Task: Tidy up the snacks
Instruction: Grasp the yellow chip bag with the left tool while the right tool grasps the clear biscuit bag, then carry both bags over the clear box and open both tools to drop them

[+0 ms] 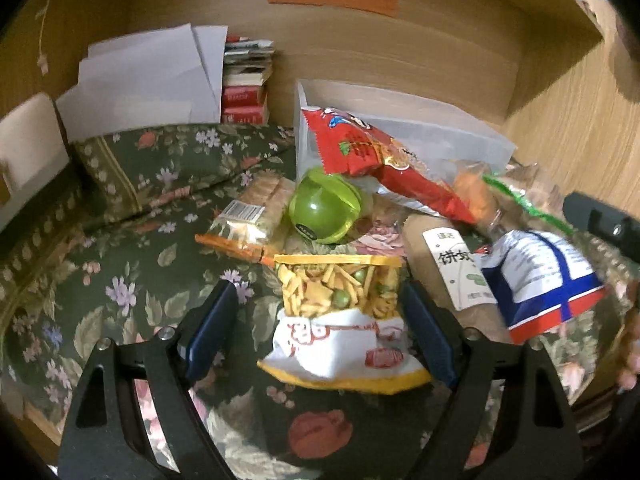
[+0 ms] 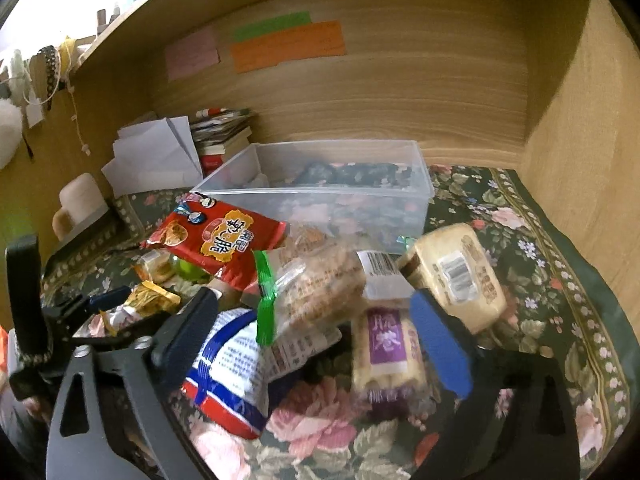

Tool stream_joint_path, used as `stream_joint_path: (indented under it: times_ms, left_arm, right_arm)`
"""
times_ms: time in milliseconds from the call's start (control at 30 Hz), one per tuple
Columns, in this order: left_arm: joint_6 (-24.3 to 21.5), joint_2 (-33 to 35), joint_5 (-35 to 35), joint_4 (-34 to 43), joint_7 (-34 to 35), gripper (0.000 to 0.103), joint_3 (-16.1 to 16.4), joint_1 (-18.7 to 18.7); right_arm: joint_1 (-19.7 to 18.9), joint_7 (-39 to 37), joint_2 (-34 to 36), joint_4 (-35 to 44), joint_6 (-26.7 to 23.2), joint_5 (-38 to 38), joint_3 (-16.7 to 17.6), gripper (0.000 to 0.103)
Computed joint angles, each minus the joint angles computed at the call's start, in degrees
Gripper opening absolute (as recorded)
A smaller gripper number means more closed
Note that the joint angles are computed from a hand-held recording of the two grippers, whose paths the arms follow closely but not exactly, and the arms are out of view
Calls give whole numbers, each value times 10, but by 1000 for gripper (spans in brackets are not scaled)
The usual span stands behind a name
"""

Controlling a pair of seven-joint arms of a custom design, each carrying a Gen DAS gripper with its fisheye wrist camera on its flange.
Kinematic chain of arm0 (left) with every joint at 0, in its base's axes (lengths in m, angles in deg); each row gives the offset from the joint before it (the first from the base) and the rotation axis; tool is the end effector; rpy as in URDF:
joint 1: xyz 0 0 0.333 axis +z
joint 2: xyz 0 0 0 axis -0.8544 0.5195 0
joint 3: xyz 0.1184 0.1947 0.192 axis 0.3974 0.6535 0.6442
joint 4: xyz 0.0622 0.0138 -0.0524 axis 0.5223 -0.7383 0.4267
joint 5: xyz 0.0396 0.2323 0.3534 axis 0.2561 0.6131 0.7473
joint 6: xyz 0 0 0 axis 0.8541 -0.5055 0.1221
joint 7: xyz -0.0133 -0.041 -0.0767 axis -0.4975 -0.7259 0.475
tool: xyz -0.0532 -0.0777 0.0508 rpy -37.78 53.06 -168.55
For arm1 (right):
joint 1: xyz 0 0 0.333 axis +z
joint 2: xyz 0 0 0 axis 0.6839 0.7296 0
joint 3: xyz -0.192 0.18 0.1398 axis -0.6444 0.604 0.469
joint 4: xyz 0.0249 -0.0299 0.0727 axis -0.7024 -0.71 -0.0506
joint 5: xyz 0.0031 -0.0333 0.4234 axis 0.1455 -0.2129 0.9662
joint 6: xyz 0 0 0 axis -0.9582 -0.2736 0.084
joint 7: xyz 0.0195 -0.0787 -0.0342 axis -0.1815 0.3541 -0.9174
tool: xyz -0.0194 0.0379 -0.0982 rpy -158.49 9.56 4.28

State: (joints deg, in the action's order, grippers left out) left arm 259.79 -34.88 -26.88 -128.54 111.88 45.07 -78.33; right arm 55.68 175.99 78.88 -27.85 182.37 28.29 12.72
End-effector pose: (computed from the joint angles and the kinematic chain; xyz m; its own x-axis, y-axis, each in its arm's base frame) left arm 0.6463 -0.1066 0.3732 -0.0608 -0.9963 0.0614 -0.6533 -0.0068 -0.7571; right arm 0.6541 0.2551 0.4545 0.2967 -0.9456 -0.1335 -0.6182 -0.0836 -0.7816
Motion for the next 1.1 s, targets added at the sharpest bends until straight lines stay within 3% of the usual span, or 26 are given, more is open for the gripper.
stream_joint_path:
  times_ms: [100,167,267,333,433,500,600,800,867,1000,1100]
  left_arm:
    - [14,6,5,0,-1,76,20,-18]
    - [14,2,-5,-2,21,60,0,0]
    - [11,1,-17,-1,47,59,-25,24]
    - [9,0,-35,0,69,58,-59,55]
    - [7,-4,-48,0,69,58,-54,53]
    - [10,-8,-61,-2,76,58,-70,70]
    - [21,-17,-68,-8,73,58,-54,59]
    - [40,-34,-76,-12,68,58,10,1]
    - [43,-37,-83,-7,76,58,16,-5]
    - [45,-42,-108,8,109,58,-56,60]
    - [49,-41,-120,22,125,58,-72,73]
  right_arm:
    - [18,13,18,27,-17,-26,-18,103]
    - [30,21,34,52,-39,-43,-29,103]
    - [69,70,56,86,-66,-102,-75,103]
    - [83,96,70,108,-85,-138,-94,103]
    - [66,87,83,124,-102,-138,-77,101]
    - [50,70,85,124,-100,-121,-61,93]
    - [47,65,77,110,-81,-119,-60,82]
    - [60,85,68,97,-62,-140,-73,69]
    - [49,78,63,90,-54,-129,-62,67]
    - [39,70,53,79,-40,-114,-53,63]
    - [48,86,42,69,-24,-127,-66,63]
